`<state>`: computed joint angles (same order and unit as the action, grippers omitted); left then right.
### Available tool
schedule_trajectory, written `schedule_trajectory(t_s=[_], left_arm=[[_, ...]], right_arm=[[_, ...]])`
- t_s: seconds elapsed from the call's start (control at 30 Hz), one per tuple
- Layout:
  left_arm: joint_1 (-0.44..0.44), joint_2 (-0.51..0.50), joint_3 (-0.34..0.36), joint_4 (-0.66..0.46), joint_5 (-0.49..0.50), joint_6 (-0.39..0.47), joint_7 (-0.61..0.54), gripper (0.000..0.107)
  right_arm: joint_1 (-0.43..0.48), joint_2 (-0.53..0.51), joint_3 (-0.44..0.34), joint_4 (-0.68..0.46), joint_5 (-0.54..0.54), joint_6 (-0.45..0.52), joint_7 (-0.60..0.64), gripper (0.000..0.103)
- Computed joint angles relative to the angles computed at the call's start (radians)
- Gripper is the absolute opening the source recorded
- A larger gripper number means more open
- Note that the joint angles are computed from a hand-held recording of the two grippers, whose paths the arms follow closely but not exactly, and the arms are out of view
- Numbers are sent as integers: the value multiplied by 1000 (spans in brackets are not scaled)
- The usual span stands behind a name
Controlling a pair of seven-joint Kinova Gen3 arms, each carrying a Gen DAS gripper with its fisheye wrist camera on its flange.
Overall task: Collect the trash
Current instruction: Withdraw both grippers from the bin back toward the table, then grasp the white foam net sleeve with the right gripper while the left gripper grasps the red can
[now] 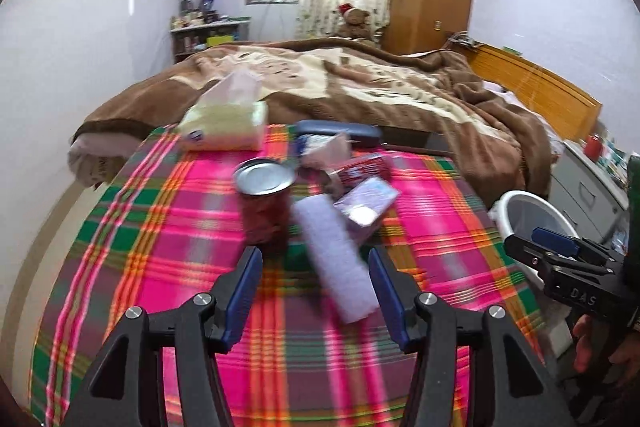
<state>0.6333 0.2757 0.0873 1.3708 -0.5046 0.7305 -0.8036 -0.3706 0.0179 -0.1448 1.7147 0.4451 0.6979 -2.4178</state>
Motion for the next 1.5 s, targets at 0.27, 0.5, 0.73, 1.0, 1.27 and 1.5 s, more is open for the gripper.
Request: schedule_trajectory(t_s=[0.27, 0.5, 0.73, 1.0, 1.27, 1.5], left_arm=[[-76, -32, -5, 73, 43, -49, -11, 55], [-138, -20, 4, 74, 112, -62, -96, 55], [-182, 9, 8, 53, 197, -82, -182, 55], [-224, 64, 17, -6, 320, -94, -312, 58], [-232, 136, 18, -98, 399, -85, -404, 66], [-197, 208, -8, -202, 383, -29, -422, 66]], right_arm=[[-26, 53, -8, -39, -117, -58, 122, 66], [-62, 129, -6, -98, -201, -79, 262, 66], [-80, 207, 17, -173, -282, -34, 355, 66], [-91, 209, 37, -168, -298, -40, 370, 27], [-119, 190, 72, -148, -187, -31, 214, 20], [-108, 183, 62, -137, -164, -20, 185, 20]])
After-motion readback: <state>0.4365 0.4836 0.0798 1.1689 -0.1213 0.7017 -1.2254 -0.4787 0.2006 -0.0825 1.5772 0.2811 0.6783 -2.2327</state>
